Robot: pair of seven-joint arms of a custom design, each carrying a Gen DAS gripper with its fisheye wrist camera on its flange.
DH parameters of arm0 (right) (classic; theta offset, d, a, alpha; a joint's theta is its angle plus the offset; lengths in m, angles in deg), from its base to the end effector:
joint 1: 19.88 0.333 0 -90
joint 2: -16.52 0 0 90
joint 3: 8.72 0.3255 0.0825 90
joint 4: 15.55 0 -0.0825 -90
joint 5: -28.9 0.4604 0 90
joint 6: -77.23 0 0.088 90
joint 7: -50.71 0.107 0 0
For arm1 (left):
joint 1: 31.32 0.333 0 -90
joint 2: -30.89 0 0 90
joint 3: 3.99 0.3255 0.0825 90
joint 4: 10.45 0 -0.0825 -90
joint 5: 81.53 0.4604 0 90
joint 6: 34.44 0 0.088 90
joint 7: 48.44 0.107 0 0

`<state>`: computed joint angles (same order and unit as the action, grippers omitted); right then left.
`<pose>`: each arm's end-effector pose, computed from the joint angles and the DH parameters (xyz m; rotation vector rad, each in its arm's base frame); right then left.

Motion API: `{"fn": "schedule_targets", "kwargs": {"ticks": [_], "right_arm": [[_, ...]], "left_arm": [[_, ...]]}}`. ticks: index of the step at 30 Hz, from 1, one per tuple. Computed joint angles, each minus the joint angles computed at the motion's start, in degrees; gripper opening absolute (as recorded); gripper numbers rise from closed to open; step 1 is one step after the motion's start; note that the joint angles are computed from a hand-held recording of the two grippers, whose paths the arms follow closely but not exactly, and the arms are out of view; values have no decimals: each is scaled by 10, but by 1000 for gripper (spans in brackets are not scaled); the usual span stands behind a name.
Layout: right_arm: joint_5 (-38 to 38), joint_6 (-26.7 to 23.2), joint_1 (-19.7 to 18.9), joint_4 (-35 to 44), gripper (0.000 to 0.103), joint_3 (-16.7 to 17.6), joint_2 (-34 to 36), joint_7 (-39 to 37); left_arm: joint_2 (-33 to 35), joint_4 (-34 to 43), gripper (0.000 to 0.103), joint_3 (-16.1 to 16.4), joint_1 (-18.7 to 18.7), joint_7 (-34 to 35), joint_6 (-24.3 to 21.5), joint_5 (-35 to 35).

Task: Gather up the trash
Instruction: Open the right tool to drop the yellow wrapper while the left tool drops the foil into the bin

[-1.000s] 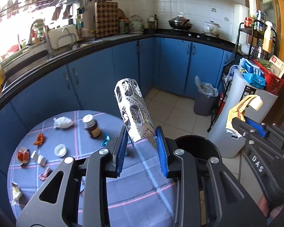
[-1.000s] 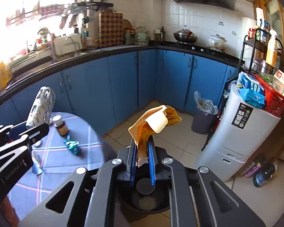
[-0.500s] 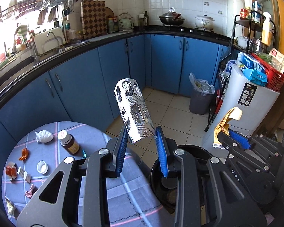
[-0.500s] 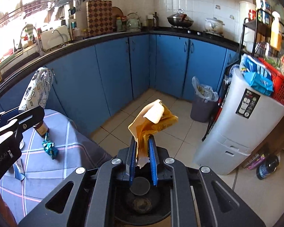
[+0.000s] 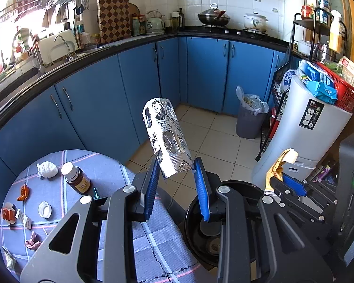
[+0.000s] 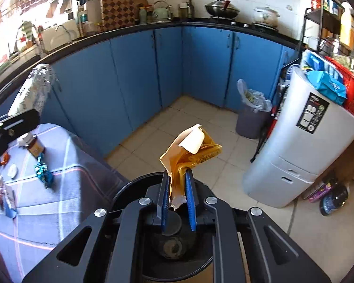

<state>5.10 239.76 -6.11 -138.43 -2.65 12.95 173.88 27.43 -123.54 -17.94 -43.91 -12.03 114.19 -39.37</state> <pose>0.5939 0.2375 0.4876 -1.8339 1.6290 -0.6380 0.5820 -0.3085 0.5520 -1.6606 1.7265 -0.7479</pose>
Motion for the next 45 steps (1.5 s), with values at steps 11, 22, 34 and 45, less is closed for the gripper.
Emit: {"fn": "schedule_targets", "kwargs": {"ticks": [11, 22, 34, 45], "right_arm": [[28, 24, -3, -18, 23, -10, 10, -35], [-29, 55, -6, -29, 96, -14, 3, 9], [-65, 59, -29, -35, 96, 4, -10, 48], [-81, 58, -42, -41, 96, 8, -16, 63]], "left_arm": [[6, 4, 31, 1, -2, 1, -2, 0], [13, 7, 31, 3, -4, 0, -4, 3], [29, 20, 32, 3, -11, 31, 1, -21], [47, 41, 62, 6, -25, 30, 1, -7]]}}
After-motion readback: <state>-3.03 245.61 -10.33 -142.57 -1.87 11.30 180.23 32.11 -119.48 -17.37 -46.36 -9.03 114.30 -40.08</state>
